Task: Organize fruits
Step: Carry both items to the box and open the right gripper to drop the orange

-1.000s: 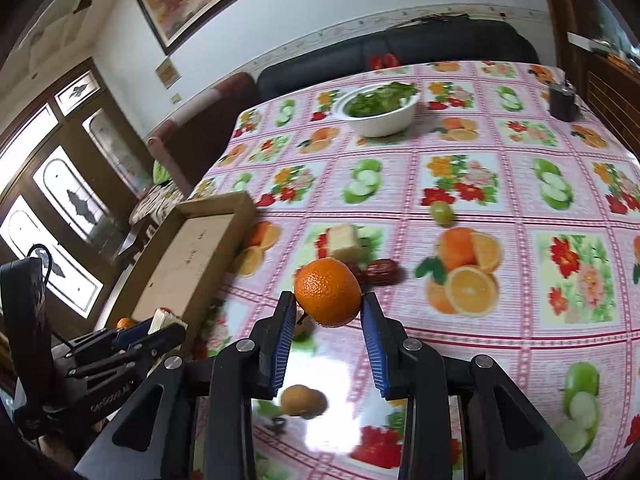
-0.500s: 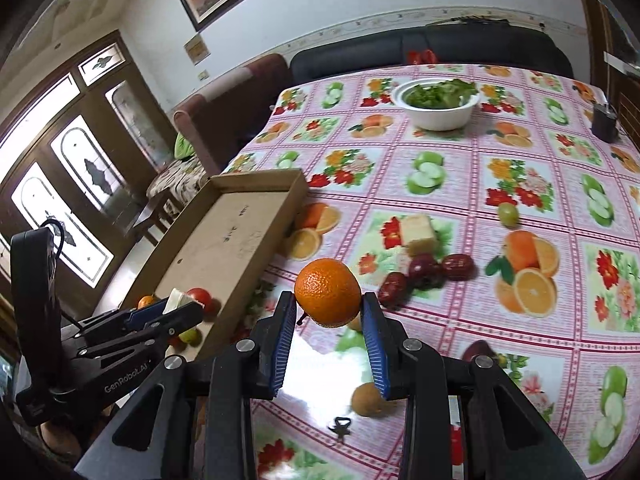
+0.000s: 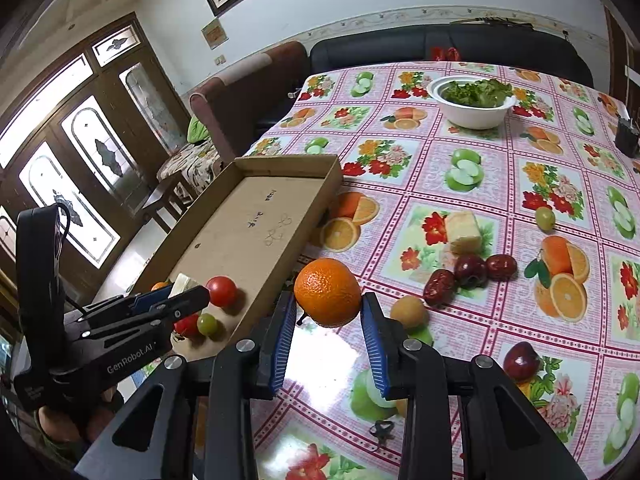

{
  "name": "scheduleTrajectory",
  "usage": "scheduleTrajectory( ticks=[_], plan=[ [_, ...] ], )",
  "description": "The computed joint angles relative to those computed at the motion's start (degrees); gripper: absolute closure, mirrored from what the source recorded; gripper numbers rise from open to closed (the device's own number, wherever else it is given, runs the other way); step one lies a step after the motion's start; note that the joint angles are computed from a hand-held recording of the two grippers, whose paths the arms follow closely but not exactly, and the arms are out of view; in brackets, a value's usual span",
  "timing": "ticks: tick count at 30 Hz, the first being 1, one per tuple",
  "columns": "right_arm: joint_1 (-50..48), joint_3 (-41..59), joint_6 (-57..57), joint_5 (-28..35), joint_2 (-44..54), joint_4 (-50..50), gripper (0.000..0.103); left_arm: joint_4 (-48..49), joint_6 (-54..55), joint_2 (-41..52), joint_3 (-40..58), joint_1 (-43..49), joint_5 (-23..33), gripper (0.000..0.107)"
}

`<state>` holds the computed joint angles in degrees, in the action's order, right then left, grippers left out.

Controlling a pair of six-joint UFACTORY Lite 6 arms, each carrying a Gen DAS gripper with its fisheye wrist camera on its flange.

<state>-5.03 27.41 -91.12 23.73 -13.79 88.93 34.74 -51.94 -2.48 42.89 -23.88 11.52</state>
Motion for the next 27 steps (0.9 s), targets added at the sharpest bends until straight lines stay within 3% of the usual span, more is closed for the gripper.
scheduleTrajectory(
  ticks=[10, 16, 22, 27],
  plan=[
    [10.0, 3.9, -3.2, -3.6, 5.7, 7.0, 0.069, -21.9, 25.6, 2.0, 2.1, 12.8, -2.3, 0.077],
    [19.3, 12.7, -9.7, -6.2, 16.6, 17.3, 0.07, -24.4, 29.2, 11.5, 9.2, 17.8, -2.3, 0.077],
    [25.1, 25.7, -8.2, -9.8, 30.5, 18.4, 0.07, -16.2, 20.7, 18.2, 13.9, 17.5, -1.7, 0.077],
    [27.2, 34.7, 2.8, -12.6, 38.9, 6.9, 0.07, -10.0, 14.9, 21.0, 15.4, 16.3, -0.9, 0.077]
  ],
)
